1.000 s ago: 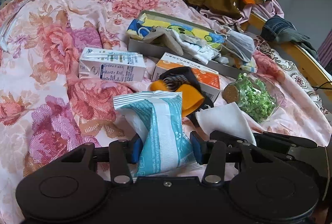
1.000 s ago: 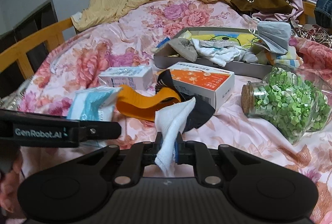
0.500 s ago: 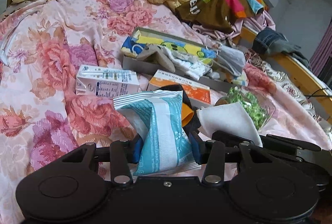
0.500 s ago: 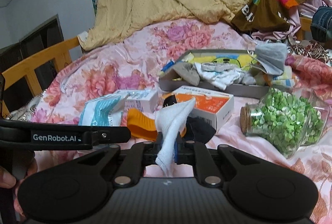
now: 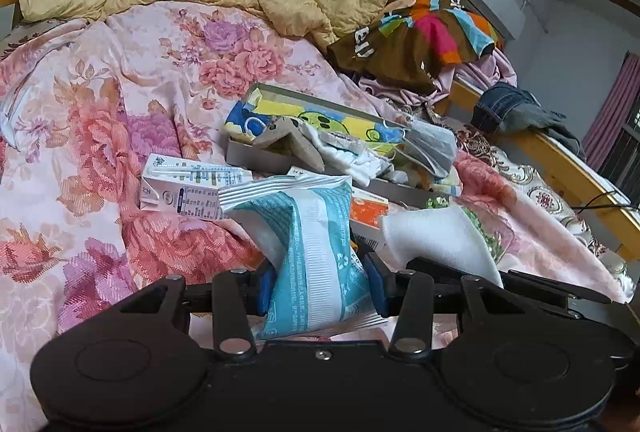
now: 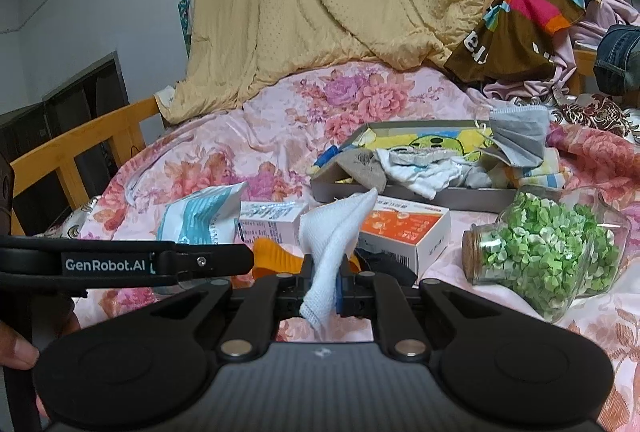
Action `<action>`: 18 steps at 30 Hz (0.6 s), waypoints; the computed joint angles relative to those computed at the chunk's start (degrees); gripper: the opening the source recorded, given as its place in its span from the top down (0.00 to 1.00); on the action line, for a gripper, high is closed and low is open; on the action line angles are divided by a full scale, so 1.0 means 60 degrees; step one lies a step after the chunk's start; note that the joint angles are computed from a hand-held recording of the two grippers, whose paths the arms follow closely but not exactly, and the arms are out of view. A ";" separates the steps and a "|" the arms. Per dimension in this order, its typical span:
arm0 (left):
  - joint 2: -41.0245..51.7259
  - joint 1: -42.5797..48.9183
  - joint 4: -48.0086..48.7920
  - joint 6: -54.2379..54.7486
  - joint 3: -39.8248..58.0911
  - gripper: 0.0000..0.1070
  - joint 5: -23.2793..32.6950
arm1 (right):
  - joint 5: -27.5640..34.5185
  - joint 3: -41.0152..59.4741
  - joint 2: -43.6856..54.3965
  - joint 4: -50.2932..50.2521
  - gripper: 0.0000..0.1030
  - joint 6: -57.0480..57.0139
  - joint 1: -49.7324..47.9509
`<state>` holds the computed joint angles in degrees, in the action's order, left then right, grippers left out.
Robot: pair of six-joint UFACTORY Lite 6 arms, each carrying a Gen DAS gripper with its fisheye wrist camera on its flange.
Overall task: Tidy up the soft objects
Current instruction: 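Lift the wipes pack and white cloth and carry them toward the frog tray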
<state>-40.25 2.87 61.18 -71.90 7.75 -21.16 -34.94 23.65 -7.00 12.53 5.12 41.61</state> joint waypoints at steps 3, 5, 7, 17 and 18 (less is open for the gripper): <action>-0.0199 0.0055 -0.0075 0.0014 -0.0094 0.56 -0.0057 | -0.0134 -0.0123 -0.0177 -0.0047 0.90 0.0077 -0.0009; -0.0259 0.0133 -0.0105 0.0061 -0.0110 0.56 -0.0124 | -0.0195 -0.0182 -0.0306 0.0001 0.90 0.0037 0.0016; -0.0244 0.0206 -0.0154 0.0102 -0.0085 0.56 -0.0182 | -0.0271 -0.0208 -0.0408 0.0173 0.90 -0.0147 0.0082; -0.0016 0.0465 -0.0642 0.0380 0.0121 0.56 -0.0267 | -0.0440 -0.0369 -0.0847 0.0094 0.90 0.0014 -0.0101; 0.0024 0.0450 -0.0699 0.0451 0.0147 0.56 -0.0251 | -0.0456 -0.0366 -0.0842 0.0122 0.90 -0.0008 -0.0109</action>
